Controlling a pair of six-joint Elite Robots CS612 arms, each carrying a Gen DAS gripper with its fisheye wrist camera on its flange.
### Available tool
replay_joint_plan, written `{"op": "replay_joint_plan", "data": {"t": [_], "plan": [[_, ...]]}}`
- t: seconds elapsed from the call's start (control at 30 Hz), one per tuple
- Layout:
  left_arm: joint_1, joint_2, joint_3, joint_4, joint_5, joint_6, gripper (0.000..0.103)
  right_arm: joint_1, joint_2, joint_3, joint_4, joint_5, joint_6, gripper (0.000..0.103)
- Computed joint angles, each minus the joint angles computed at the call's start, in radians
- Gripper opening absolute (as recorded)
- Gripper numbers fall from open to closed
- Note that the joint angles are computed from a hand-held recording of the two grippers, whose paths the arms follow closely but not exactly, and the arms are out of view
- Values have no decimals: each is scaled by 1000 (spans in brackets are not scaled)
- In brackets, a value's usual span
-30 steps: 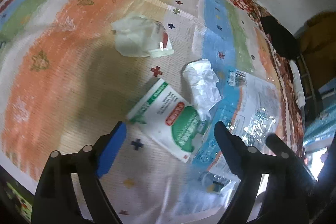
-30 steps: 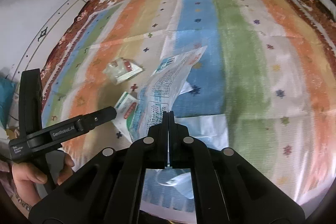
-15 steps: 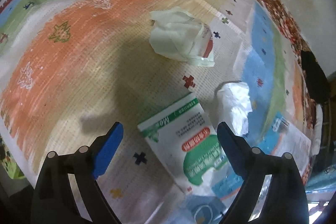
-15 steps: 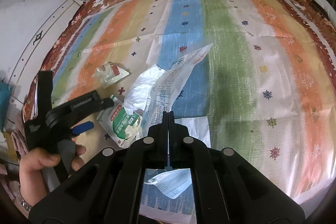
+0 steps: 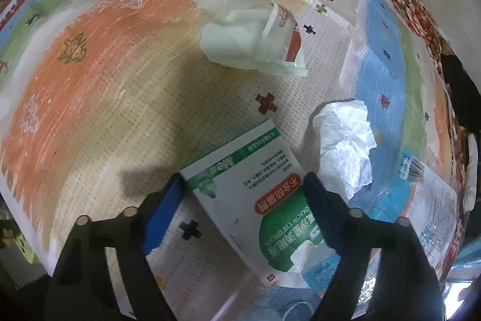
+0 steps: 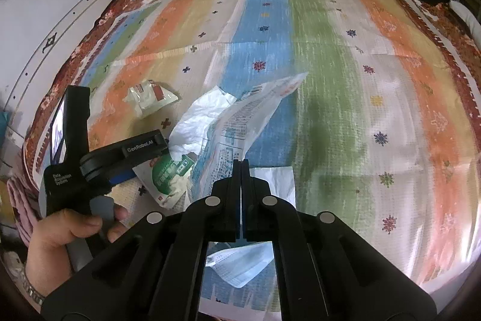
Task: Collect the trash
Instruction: 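Grasp the green-white medicine box with left tool while right tool grasps clear plastic wrapper, then lift the medicine box and plastic wrapper and carry both over the bin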
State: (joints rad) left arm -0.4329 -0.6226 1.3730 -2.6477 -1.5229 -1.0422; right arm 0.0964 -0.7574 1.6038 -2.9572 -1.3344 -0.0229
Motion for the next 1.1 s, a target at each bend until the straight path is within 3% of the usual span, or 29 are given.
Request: {"op": "replay_joint_plan", "data": {"t": [0.1,0.3,0.7,0.83,0.93,1.1], "plan": [[12,1,6,-17,-30,33,76,0,-2,2,-2,-1,-3,0],[25,14,-12,-17,-76,73,88,4,-5,4,0,-1,-15,0],[-3,31,-79,133,44,25,97,3,1,-2,21,-6,-18,0],[-15,50,-108,161,98,85,97,3,2,-4,27,-9,-21,0],[-11,48,-107,167,86,97,89,3,3,-3,24,-7,-22,0],[-2,36,-86,149,47,183,86,0,4,-4,21,-5,-19,0]]}}
